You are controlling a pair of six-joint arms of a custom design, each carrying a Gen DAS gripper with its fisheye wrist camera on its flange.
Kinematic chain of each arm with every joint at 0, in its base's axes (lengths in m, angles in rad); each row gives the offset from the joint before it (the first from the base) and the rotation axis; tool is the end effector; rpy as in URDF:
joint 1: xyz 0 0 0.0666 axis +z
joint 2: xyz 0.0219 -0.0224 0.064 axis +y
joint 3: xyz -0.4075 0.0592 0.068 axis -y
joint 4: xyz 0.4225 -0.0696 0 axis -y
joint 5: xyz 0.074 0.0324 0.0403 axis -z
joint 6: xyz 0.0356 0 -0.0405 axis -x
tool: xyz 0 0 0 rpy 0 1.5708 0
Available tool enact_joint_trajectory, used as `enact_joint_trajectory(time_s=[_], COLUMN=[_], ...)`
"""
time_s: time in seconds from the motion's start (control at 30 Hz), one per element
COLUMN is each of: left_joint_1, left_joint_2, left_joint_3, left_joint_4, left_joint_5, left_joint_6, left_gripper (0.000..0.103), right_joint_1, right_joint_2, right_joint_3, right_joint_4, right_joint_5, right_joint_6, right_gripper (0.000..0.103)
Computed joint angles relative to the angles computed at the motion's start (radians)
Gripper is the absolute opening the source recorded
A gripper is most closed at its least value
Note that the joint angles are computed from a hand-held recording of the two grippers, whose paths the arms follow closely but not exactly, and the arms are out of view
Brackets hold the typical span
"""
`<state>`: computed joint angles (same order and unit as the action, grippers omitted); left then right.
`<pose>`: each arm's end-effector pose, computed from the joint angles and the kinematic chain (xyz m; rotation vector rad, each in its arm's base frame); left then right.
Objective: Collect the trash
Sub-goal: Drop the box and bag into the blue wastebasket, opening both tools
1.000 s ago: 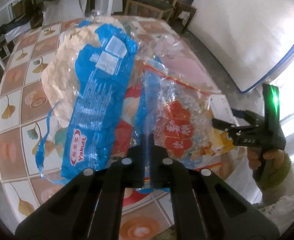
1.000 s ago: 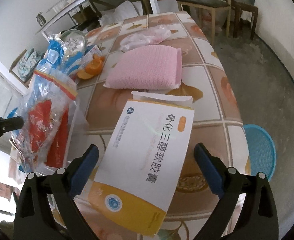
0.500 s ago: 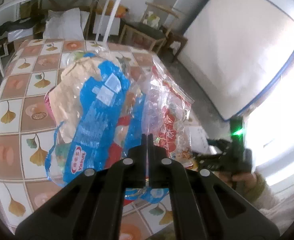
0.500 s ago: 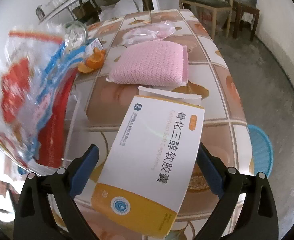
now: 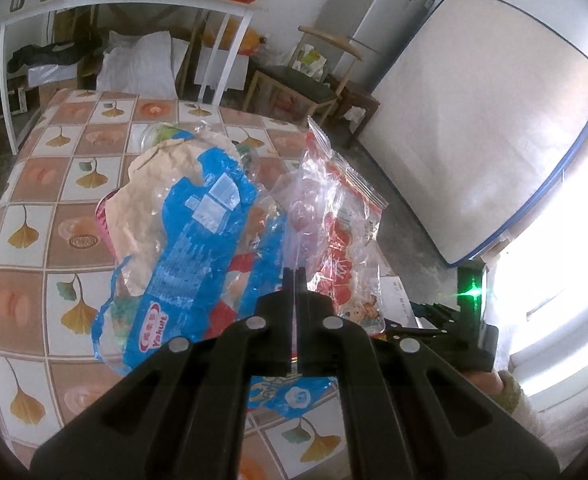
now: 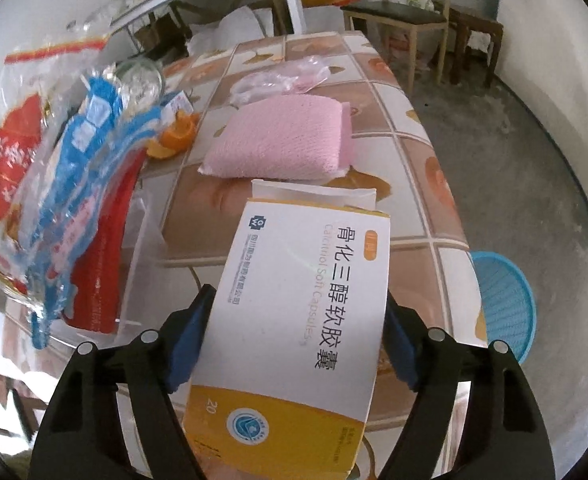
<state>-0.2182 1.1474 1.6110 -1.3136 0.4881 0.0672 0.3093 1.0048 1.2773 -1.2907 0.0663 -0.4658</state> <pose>0.3515 -0.0954 0.6396 0.4060 2.3786 -0.7209 0.3104 0.0963 0.5314 0.2275 2.5887 0.1987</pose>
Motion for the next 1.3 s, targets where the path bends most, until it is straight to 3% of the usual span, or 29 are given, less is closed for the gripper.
enact_joint_trajectory(time_s=[0.23,0.37,0.47,0.63,0.73,0.9,1.07,1.17,1.23,1.3], left_joint_1=[-0.09,-0.184,-0.276,-0.442,-0.546,-0.655,-0.708,-0.728,-0.738,-0.748], left_joint_2=[0.016,0.052,0.114,0.27,0.384,0.547,0.703,0.77,0.796,0.81], left_joint_3=[0.041,0.09,0.154,0.278,0.354,0.46,0.57,0.619,0.633,0.638], left_joint_4=[-0.001,-0.002,-0.016,-0.068,-0.097,-0.156,-0.232,-0.241,-0.224,-0.213], left_joint_5=[-0.06,-0.106,-0.134,-0.198,-0.274,-0.337,-0.392,-0.408,-0.41,-0.429], left_joint_6=[0.006,-0.003,-0.015,-0.037,-0.069,-0.097,-0.091,-0.081,-0.067,-0.057], left_gripper=[0.0,0.0,0.0,0.0,0.0,0.0,0.0,0.001,0.009,0.037], right_joint_1=[-0.075,-0.172,-0.293,-0.609,-0.777,-0.942,-0.996,-1.016,-1.026,-1.037], right_joint_2=[-0.091,-0.169,-0.226,-0.27,-0.26,-0.194,-0.081,-0.019,0.008,0.04], right_joint_3=[-0.039,-0.051,-0.069,-0.116,-0.153,-0.213,-0.25,-0.267,-0.276,-0.287], right_joint_4=[0.051,0.056,0.04,-0.008,-0.023,-0.022,0.025,0.078,0.1,0.126], right_joint_5=[-0.079,-0.088,-0.114,-0.247,-0.325,-0.402,-0.416,-0.421,-0.41,-0.398], right_joint_6=[-0.035,-0.045,-0.033,0.03,0.071,0.116,0.128,0.116,0.13,0.151], right_gripper=[0.074,0.074,0.074,0.074,0.074,0.074,0.075,0.076,0.078,0.081])
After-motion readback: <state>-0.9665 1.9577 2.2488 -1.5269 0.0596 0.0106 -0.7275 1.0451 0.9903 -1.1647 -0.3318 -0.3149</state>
